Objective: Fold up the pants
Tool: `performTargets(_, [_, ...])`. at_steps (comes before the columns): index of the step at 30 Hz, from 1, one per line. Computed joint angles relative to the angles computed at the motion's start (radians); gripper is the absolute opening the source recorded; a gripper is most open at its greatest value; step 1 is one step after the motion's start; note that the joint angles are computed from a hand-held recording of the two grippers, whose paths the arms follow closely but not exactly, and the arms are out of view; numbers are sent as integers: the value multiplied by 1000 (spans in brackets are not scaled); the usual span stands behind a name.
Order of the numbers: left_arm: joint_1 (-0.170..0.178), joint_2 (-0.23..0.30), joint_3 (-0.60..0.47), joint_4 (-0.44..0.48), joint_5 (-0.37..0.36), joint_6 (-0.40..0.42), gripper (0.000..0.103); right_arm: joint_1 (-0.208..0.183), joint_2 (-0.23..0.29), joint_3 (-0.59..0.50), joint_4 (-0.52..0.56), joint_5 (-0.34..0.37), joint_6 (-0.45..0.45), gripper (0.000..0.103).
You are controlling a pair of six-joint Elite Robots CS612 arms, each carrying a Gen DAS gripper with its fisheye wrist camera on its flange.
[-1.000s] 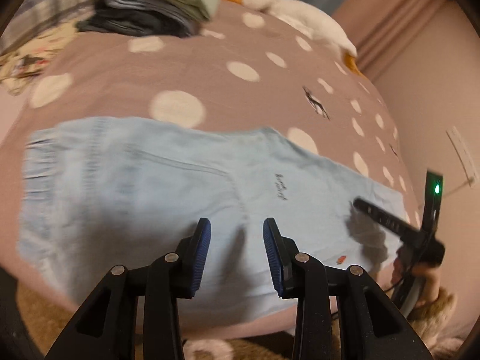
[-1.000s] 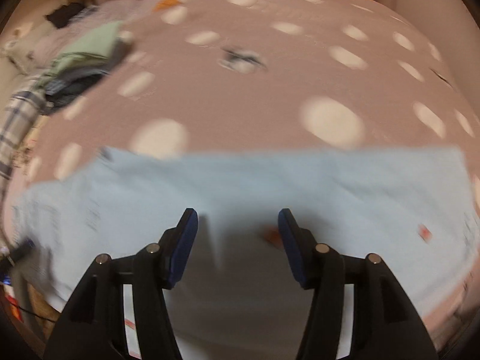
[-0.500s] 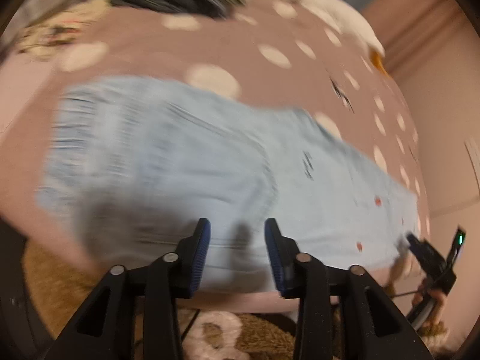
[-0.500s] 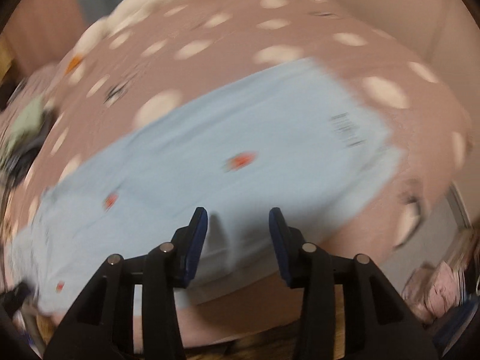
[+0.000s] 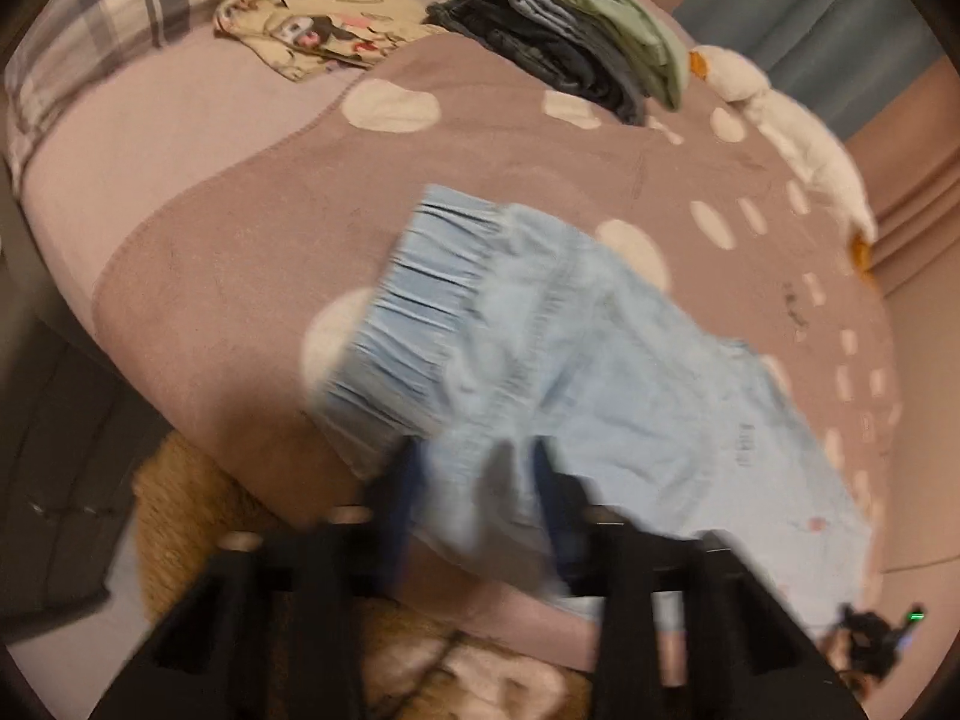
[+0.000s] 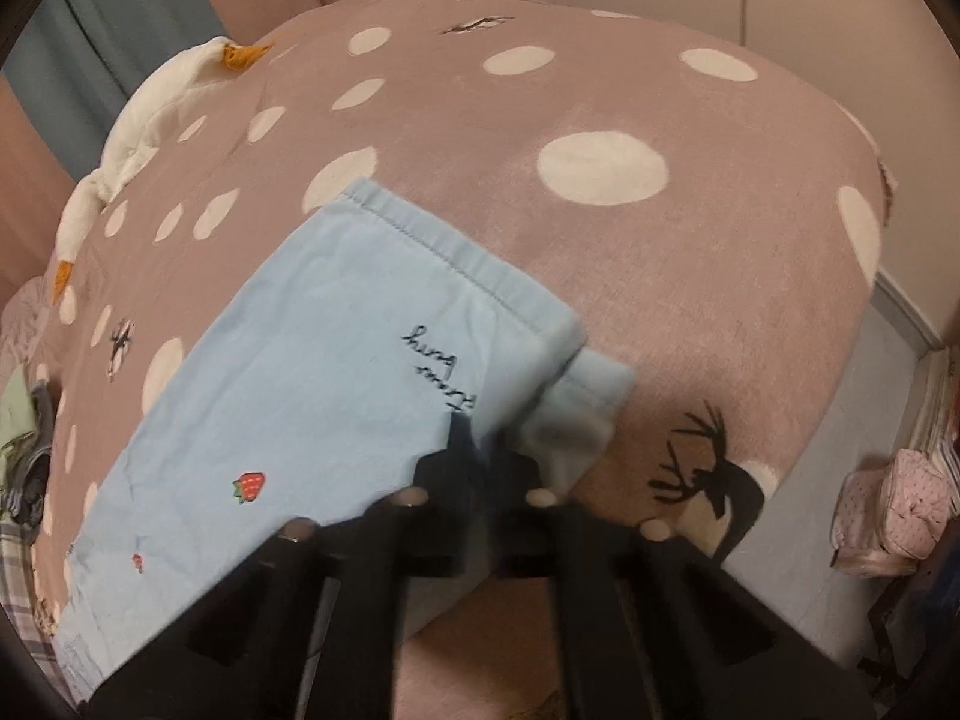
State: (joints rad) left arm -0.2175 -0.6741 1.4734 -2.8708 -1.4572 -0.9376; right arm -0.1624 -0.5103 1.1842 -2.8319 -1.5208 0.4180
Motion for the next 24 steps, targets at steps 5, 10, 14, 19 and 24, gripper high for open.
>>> performTargets(5, [11,-2,12,-7,0,-15,8,7,-39,56,-91,-38,-19,2])
performTargets(10, [17,-23,37,-32,-31,-23,7,0,-29,47,-35,-41,-18,3])
performTargets(14, [16,-50,69,-77,-15,-33,8,1,-9,38,-3,-48,-11,3])
performTargets(19, [23,-48,75,-51,-37,-61,42,7,-8,25,19,-76,-21,4])
performTargets(24, [37,-20,65,-77,-119,-96,43,7,-6,21,20,-74,-20,4])
